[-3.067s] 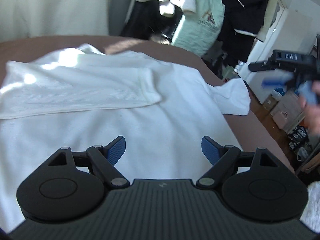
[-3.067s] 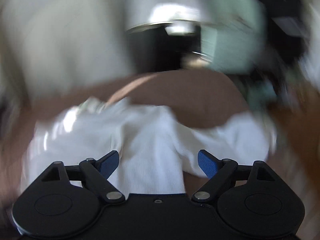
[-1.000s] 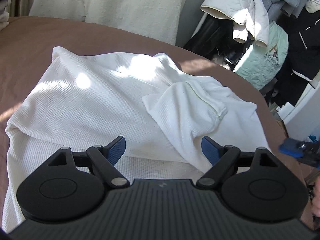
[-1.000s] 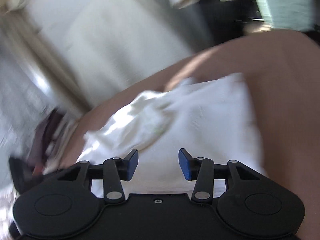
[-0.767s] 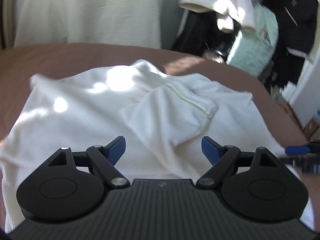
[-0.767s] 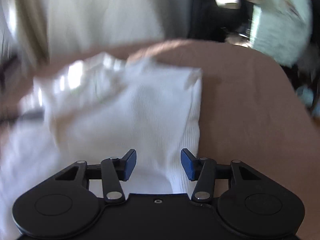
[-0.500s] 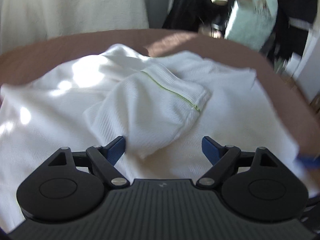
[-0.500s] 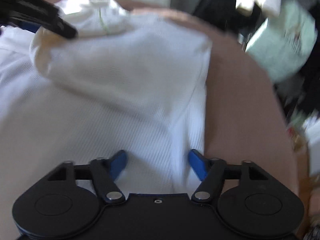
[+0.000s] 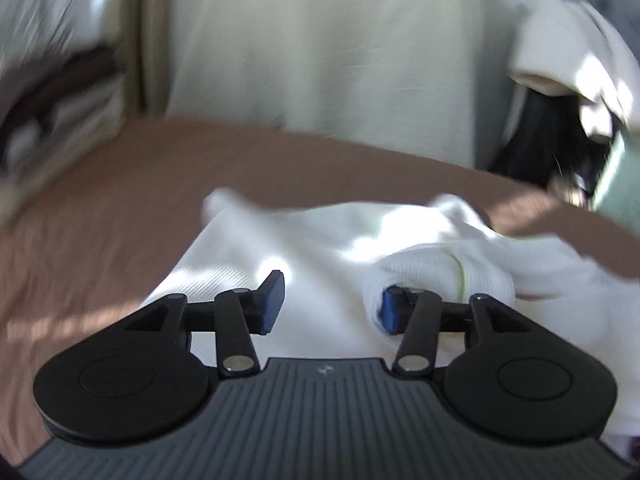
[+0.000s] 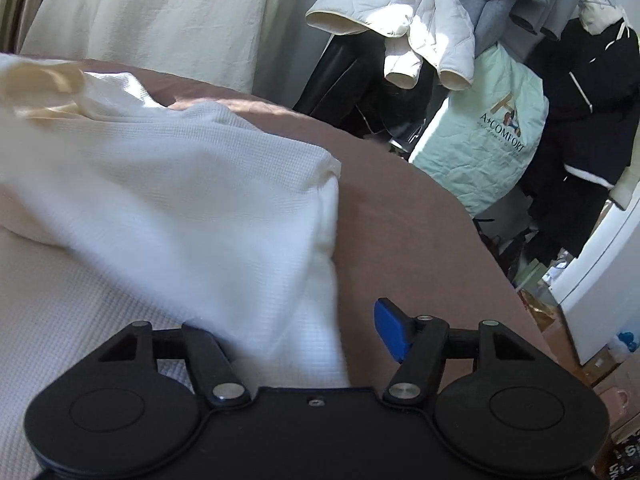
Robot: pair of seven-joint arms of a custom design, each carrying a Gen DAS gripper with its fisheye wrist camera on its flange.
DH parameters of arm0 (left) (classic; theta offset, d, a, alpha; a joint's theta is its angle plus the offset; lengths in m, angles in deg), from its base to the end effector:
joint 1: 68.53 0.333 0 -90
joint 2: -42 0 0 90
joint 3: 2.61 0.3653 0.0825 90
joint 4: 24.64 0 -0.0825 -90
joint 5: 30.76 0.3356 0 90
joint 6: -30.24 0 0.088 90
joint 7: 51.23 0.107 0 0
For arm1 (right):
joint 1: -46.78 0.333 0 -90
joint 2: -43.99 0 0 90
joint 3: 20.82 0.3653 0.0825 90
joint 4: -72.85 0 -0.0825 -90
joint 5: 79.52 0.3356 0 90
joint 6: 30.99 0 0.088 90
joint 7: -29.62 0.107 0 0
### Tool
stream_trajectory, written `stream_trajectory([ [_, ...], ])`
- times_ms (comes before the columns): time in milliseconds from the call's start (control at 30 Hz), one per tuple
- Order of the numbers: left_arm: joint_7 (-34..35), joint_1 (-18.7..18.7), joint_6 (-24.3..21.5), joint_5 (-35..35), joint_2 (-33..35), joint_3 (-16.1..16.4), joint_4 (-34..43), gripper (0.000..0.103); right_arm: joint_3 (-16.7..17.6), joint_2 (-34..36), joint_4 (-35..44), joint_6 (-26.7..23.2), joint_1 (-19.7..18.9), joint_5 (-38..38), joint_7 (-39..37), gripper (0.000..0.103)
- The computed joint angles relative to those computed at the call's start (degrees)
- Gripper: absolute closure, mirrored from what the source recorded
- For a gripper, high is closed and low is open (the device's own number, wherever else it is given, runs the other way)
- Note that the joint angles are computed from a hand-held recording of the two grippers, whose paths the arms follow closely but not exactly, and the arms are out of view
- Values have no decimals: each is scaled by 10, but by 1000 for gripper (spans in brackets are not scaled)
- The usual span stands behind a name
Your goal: Fold clothes
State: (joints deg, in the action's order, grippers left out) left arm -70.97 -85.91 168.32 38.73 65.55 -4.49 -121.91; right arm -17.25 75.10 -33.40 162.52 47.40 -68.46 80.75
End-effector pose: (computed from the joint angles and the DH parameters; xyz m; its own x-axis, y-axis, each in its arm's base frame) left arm 0.6353 -0.2123 0.4611 0.6070 -0.7769 0.1674 -0.3893 -0.4743 -0.7896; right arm 0.6838 0.0198 0.4241 0.2879 -0.8773 0.3840 -0.4815 -0.4792 -0.7338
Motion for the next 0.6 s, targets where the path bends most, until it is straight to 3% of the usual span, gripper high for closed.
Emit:
stream_trajectory([
  [167,-38,14,28,-19,-36,-7,-68,33,-61,-9,17,-33,42,44,33,35],
  [233,-63,17,37,-16,-49,-10,-92,33,-87,-7,32,-47,57,64,57,35],
  [333,-112,15,30,1,-67,-14,-115,33,-45,-4,69,-109,6,93,99,35],
  [433,-107,26,26,-4,-88,-24,-138,33,7,11,139,-238,-62,145,147,35],
  [500,-101,40,48,-2,-97,-27,-151,33,15,19,162,-277,-79,170,155,36],
  [600,-99,63,103,12,-103,-26,-164,33,-26,18,174,-302,-48,121,144,26],
])
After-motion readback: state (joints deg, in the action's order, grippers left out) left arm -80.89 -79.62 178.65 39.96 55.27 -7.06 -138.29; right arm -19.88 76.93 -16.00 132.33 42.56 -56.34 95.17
